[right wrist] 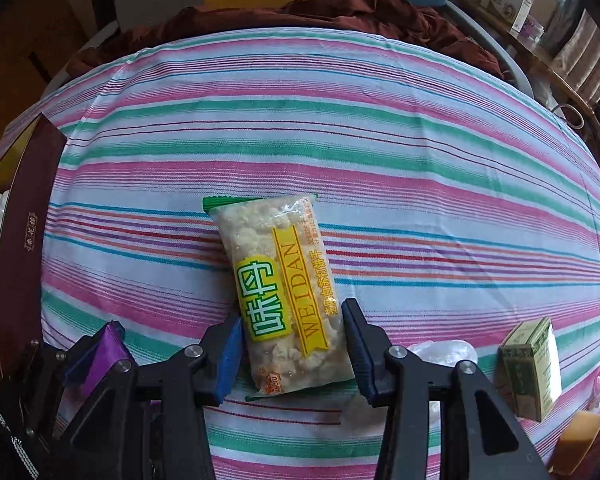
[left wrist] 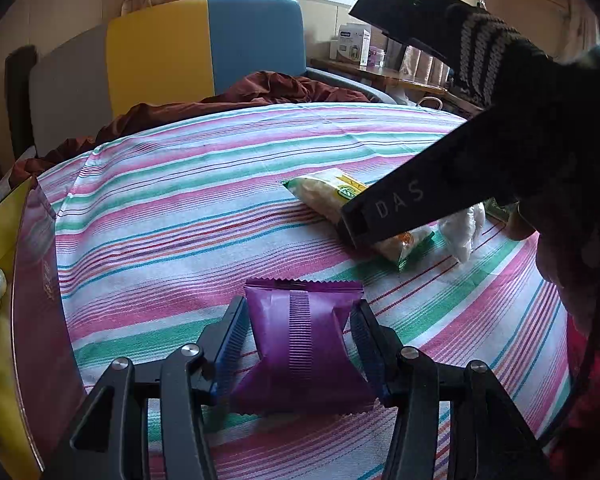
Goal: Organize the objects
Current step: 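Carry the purple pouch into the gold tray and open the left tool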
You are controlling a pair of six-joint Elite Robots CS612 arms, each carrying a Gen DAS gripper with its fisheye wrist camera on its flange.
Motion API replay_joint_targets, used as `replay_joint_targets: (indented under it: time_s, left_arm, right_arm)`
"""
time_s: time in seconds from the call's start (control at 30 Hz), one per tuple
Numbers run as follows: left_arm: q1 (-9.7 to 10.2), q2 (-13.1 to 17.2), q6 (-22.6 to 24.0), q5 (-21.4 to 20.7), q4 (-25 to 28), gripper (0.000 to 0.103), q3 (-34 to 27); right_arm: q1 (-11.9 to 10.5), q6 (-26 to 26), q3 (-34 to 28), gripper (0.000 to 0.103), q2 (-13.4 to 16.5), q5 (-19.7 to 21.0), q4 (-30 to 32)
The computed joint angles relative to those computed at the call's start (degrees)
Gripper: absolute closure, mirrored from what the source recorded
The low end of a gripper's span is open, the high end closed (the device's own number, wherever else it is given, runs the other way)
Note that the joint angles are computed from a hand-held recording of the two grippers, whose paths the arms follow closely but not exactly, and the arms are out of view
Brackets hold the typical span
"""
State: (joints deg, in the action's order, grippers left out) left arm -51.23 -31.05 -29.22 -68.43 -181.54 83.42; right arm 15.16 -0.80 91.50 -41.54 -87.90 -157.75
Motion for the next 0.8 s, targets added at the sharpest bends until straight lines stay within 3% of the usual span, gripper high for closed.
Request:
replay_joint_targets:
  time_s: [0.6, 0.8]
  left_arm:
    - [-0.48, -0.1, 0.8, 2.3, 2.3, 0.051, -0.6]
    - [-0.80, -0.4, 0.4, 3.5, 2.7, 0.061, -0.3]
  right_arm:
    - [-0.8, -0.9, -0.3, 0.055, 0.6, 1.7, -0.7]
    - [-0.6, -1.8, -0.5, 0.054, 0.9, 1.7, -1.5]
